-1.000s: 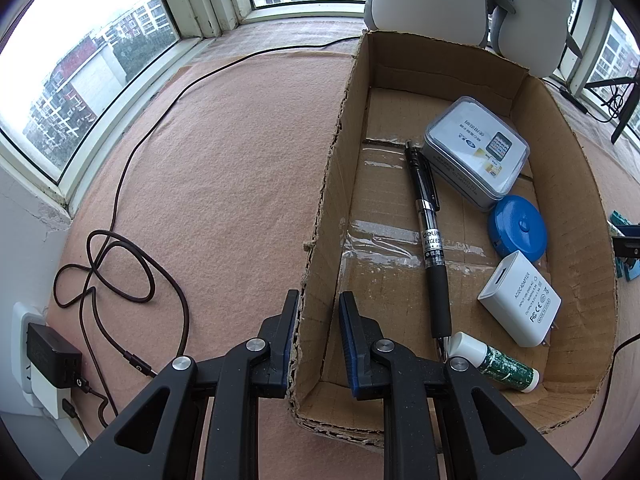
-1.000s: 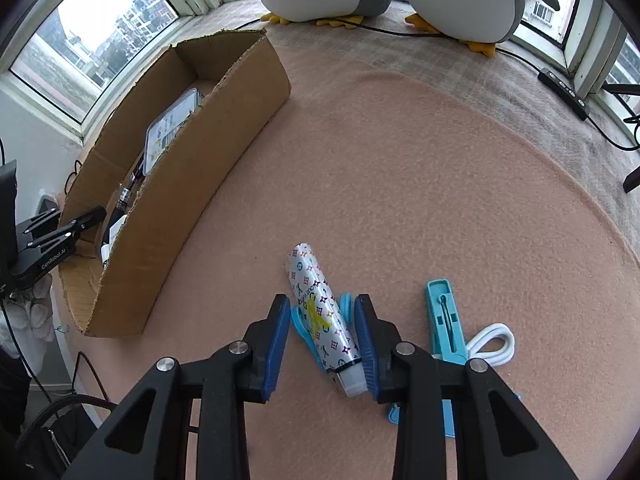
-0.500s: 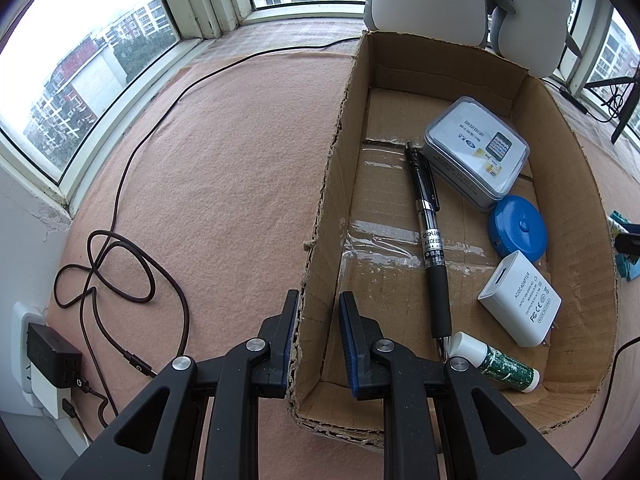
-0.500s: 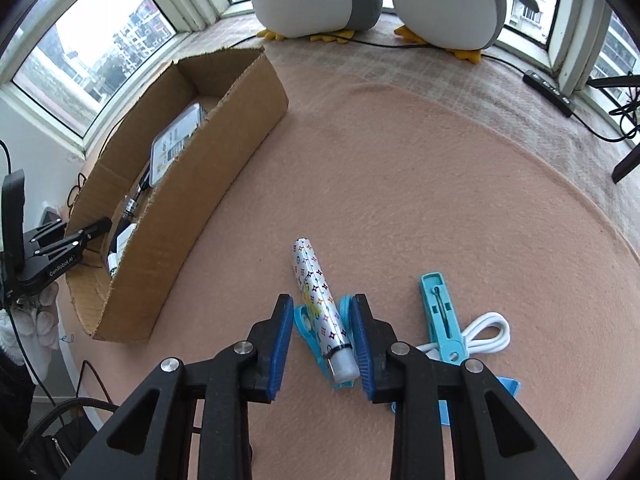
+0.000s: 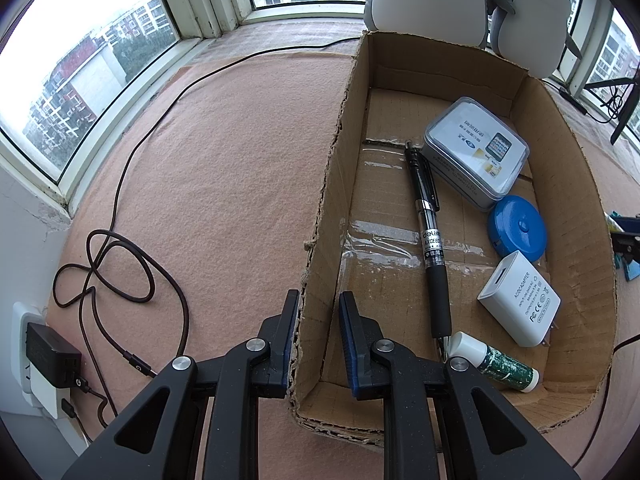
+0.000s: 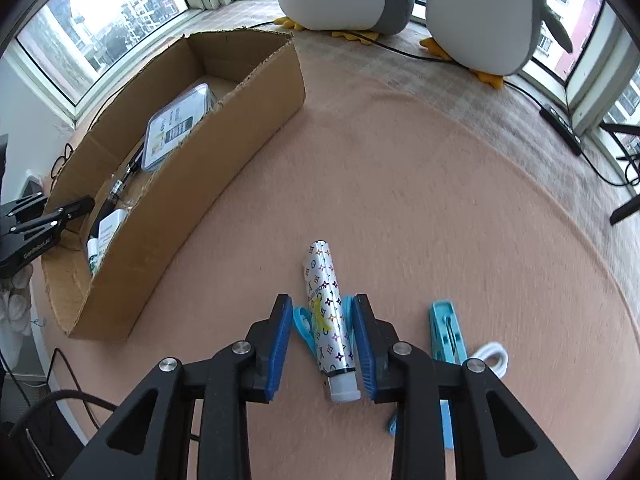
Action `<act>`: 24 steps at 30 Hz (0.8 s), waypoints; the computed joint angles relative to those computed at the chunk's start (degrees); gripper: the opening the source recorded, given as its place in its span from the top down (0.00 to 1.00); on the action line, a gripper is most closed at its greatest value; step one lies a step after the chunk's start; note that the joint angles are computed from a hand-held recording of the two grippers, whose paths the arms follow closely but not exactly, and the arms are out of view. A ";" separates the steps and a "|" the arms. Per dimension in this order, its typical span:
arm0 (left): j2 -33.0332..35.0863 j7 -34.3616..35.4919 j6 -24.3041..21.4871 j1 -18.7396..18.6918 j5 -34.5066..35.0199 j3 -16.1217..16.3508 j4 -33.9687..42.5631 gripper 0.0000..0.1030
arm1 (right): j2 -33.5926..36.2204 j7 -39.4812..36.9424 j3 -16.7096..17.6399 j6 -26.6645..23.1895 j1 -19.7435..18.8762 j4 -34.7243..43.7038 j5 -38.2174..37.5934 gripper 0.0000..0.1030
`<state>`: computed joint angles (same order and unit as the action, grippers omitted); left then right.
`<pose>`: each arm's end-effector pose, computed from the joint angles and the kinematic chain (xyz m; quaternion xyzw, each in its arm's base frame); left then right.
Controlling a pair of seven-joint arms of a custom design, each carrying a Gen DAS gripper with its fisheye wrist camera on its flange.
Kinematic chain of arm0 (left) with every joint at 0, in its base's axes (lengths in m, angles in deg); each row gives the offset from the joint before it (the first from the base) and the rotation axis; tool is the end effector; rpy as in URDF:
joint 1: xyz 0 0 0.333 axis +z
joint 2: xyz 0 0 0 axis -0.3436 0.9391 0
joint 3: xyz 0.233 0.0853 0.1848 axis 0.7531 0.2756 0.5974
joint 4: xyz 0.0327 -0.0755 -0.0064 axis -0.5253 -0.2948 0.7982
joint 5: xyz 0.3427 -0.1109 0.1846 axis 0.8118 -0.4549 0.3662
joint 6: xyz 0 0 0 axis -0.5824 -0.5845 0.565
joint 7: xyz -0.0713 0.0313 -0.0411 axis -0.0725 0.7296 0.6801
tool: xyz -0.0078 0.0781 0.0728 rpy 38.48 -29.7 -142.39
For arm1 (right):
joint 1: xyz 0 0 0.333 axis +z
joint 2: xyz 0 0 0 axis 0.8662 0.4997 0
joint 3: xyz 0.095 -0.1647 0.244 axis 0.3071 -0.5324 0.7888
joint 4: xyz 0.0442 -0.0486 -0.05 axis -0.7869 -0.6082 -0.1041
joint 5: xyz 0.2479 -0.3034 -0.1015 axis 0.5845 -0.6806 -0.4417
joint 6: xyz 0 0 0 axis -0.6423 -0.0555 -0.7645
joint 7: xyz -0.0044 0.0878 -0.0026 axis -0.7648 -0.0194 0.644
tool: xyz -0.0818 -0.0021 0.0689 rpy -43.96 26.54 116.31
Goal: Organize rigid objects
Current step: 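Lift the patterned tube into the box and open the right tool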
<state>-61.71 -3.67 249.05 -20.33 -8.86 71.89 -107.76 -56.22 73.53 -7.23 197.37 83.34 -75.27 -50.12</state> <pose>0.4407 -0.1125 0.3083 -0.6069 0.7689 -0.1279 0.1553 0.3900 0.1872 0.3502 -0.7429 0.6520 -0.0594 0.1396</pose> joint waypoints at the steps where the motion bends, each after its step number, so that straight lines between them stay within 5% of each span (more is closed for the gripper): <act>1: 0.02 0.18 0.02 -0.06 -0.14 0.09 0.01 0.81 | 0.52 -0.24 -0.06 -0.16 -0.01 0.47 -0.05 0.73; 17: 0.17 0.26 0.06 -0.09 -0.29 0.12 0.09 0.81 | 5.38 0.80 2.10 -3.41 -1.05 5.88 -2.80 0.70; 24: 0.17 0.37 0.06 -0.14 -0.39 0.18 0.09 0.81 | 5.75 0.99 2.08 -2.76 -0.32 6.36 -1.95 0.84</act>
